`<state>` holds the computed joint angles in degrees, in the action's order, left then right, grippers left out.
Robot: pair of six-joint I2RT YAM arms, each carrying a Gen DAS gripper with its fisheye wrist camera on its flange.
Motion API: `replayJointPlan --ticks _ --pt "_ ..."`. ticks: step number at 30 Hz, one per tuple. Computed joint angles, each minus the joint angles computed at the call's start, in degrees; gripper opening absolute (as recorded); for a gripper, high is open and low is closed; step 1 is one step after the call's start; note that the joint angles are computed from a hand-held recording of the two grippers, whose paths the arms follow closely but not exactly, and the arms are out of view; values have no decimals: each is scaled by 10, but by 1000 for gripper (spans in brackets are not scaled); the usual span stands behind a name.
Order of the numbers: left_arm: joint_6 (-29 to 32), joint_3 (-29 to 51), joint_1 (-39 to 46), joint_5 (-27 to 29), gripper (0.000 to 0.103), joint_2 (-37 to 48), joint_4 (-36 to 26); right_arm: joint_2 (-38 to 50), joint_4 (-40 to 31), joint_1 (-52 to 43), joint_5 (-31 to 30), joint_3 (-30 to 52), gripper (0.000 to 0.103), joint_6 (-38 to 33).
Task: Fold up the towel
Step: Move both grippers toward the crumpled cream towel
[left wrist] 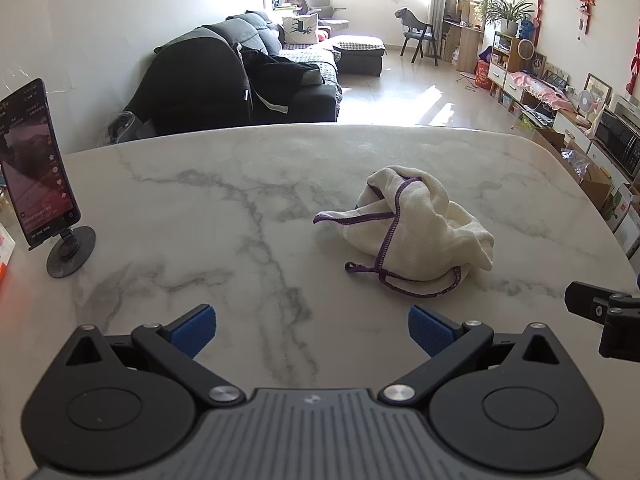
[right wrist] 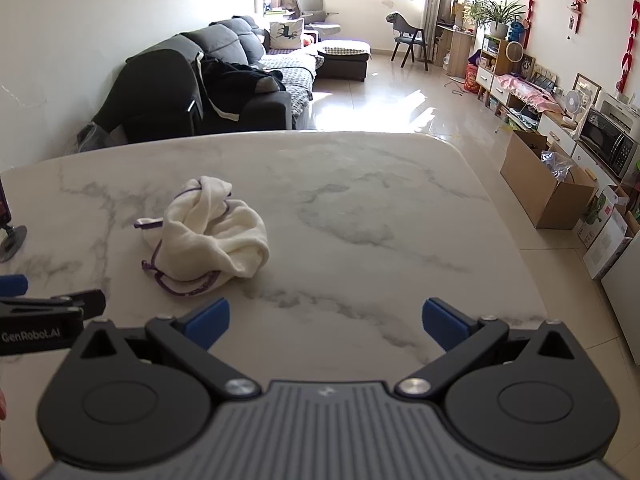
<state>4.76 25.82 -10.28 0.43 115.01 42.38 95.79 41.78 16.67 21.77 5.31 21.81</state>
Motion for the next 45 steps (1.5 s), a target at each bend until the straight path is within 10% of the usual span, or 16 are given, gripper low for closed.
replayJointPlan --ticks 45 --pt "13 34 17 4 102 24 -34 34 -13 12 -12 48 103 -24"
